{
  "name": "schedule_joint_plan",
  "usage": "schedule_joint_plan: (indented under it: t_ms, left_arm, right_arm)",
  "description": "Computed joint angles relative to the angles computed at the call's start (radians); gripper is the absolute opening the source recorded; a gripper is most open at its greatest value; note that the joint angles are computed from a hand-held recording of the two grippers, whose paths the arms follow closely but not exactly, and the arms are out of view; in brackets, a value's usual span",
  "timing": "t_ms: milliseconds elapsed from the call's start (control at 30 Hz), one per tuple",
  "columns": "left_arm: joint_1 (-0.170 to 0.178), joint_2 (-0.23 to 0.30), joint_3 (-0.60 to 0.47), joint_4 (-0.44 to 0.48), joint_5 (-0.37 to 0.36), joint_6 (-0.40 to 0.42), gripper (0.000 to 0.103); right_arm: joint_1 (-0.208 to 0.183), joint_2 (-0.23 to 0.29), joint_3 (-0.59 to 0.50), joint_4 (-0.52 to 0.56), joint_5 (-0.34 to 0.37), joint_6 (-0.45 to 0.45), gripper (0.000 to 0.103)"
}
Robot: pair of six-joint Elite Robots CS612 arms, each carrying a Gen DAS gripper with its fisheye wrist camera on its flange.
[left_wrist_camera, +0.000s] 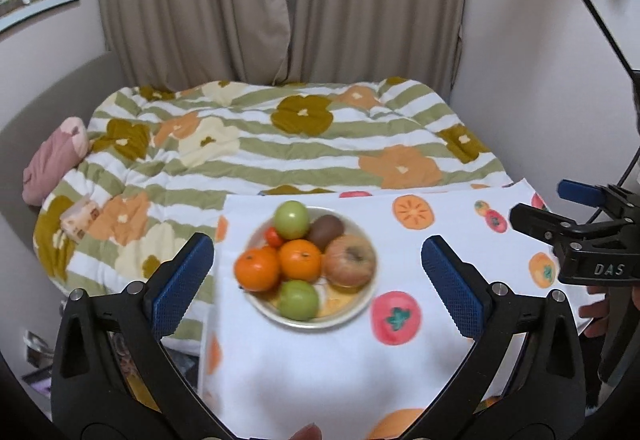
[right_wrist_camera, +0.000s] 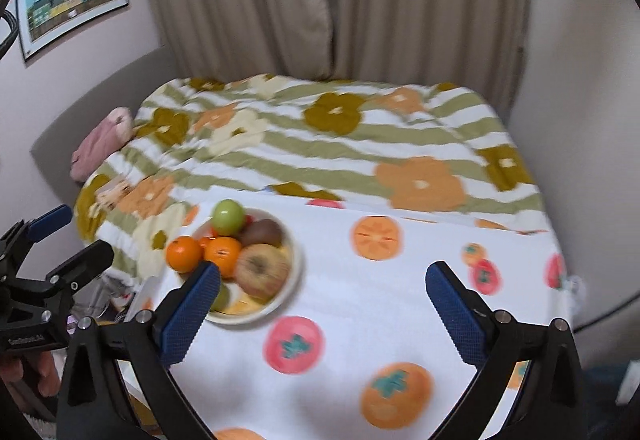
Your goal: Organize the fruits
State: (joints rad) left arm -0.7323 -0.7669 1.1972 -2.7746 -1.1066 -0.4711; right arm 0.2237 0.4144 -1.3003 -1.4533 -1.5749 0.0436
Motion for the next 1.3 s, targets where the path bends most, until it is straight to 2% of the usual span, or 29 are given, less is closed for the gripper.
schedule_joint_plan:
  t_ms: [167,300,533,1300]
  left_arm:
    - [-0.035,-0.005,0.003,-0.007,0.064,-0.023,0.103]
    - [-0.047,-0.009,0.012,-0.036,0.078,-0.042,0.103]
    - [-0.064,-0.009,0.009,-0.032,0.098,-0.029,0.103]
    - [-0.075,-0.013,0.014,-0.045,0.118,0.002,0.103]
  right_arm:
    - [-0.018,0.026,-0.084,0.041,-0.037,0.031,0.103]
    - [-0.030,0.043,-0.131,0.058,-0.053,0.056,0.103]
    - [-0.034,0.064,-0.184,0.073,-0.097,0.060,0.103]
    - [-0.039,0.078,-0.215,0.064,-0.104,0.061,0.103]
